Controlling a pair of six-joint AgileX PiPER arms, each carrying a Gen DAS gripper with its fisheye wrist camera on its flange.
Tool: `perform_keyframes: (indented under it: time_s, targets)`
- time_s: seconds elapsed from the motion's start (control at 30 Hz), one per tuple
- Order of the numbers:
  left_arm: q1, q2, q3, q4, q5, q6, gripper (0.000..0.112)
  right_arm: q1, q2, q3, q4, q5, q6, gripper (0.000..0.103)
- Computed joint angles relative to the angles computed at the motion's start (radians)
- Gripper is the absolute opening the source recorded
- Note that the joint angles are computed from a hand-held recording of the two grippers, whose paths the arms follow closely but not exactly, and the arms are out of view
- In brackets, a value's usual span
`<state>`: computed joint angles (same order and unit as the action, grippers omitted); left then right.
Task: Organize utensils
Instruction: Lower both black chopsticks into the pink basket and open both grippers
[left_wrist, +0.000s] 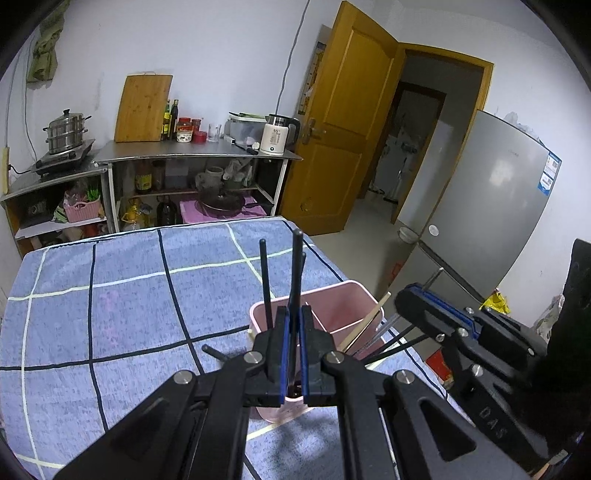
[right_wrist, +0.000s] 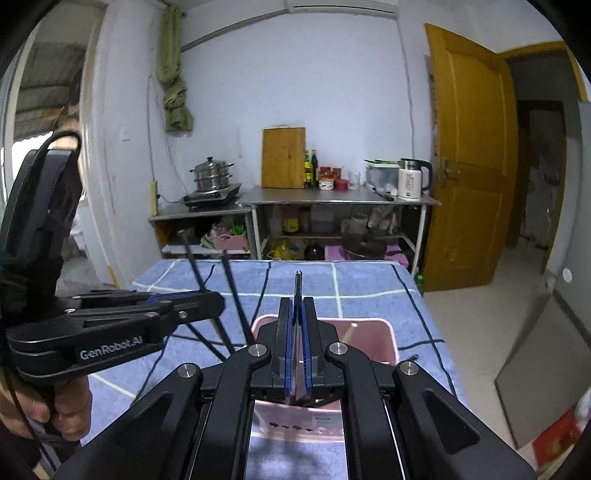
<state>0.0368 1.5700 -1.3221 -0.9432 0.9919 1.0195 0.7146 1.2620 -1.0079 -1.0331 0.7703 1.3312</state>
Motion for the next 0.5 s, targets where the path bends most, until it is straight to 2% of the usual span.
perform_keyframes:
  time_s: [0.27,0.5]
  targets:
    - [0.012,0.004,0.021,-0.009,0.008,0.024,0.006,-0.073,0.026,0.042,0.095,-0.098,-0.048,0.005]
    - [0.017,-0.007,0.046,-0.007,0.007,0.047,0.006,-0.097,0.035,0.057,0.152,-0.131,-0.067,0.006]
